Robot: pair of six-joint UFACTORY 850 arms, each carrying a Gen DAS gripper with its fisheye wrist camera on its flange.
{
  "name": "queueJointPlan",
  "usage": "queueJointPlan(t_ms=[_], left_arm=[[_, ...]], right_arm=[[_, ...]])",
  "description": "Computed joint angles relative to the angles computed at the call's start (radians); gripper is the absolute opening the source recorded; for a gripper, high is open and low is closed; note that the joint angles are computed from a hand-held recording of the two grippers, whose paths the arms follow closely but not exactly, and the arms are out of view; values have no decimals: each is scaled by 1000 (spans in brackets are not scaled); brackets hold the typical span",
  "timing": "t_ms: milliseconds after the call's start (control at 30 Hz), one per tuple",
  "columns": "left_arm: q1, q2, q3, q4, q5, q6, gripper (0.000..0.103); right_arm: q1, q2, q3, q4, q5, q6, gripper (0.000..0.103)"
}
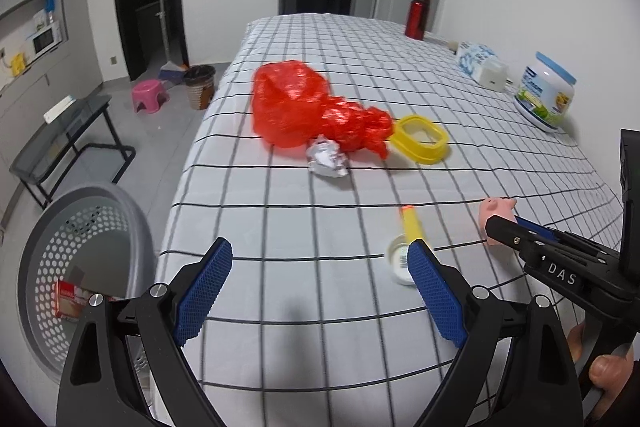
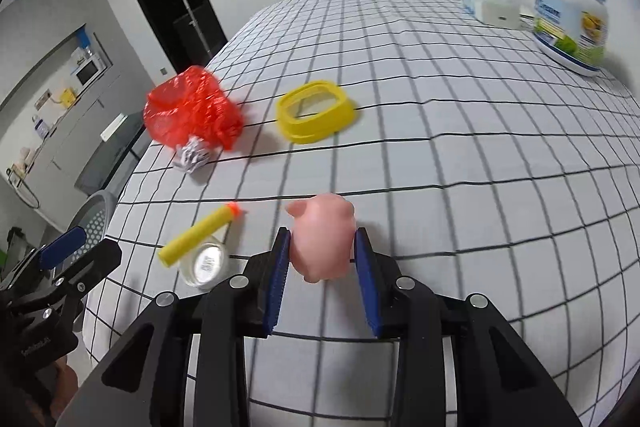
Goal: Collect trash
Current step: 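Close the right tool on the pink pig toy and lift it, then close the left tool on the yellow foam dart and lift it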
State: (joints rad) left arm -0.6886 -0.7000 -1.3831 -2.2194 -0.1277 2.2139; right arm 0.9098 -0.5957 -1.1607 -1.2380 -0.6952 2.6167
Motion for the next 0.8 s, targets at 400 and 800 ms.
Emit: queueJointPlan(t_ms=[400,800], left_arm=[[-48,-69,-81,202,31,-178,88],[-69,-109,-127,578,51,-541,69]], right_arm=[[14,34,77,-91,-3,158,32],[9,33,95,-162,22,239,32]])
